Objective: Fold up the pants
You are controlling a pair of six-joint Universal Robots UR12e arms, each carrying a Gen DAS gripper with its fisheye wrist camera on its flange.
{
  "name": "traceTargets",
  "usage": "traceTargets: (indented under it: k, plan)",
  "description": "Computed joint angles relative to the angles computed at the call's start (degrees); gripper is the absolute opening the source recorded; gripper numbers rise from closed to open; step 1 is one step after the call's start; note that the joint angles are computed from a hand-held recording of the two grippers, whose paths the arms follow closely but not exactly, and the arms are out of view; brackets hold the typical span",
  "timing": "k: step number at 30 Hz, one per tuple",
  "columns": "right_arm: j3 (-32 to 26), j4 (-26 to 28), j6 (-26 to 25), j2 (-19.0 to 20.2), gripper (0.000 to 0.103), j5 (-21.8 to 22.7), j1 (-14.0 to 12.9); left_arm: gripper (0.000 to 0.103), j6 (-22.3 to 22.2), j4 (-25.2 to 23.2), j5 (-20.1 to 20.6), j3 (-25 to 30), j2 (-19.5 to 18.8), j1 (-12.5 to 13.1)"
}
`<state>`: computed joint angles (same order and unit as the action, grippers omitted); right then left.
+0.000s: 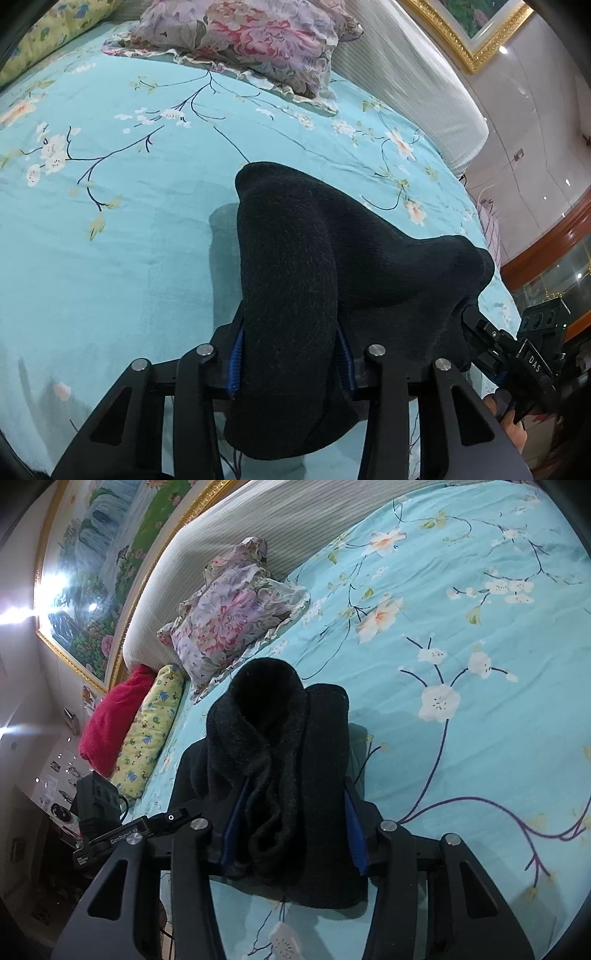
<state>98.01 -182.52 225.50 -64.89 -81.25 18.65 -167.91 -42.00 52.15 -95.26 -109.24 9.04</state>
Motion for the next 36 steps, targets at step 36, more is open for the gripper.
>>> traceTargets:
  k: [36]
  plan:
    - [-5.0, 3.1, -4.7, 0.2, 0.046, -0.6, 3.7, 0.032, -1.8, 8.0, -3.1, -6.0, 6.8, 5.2]
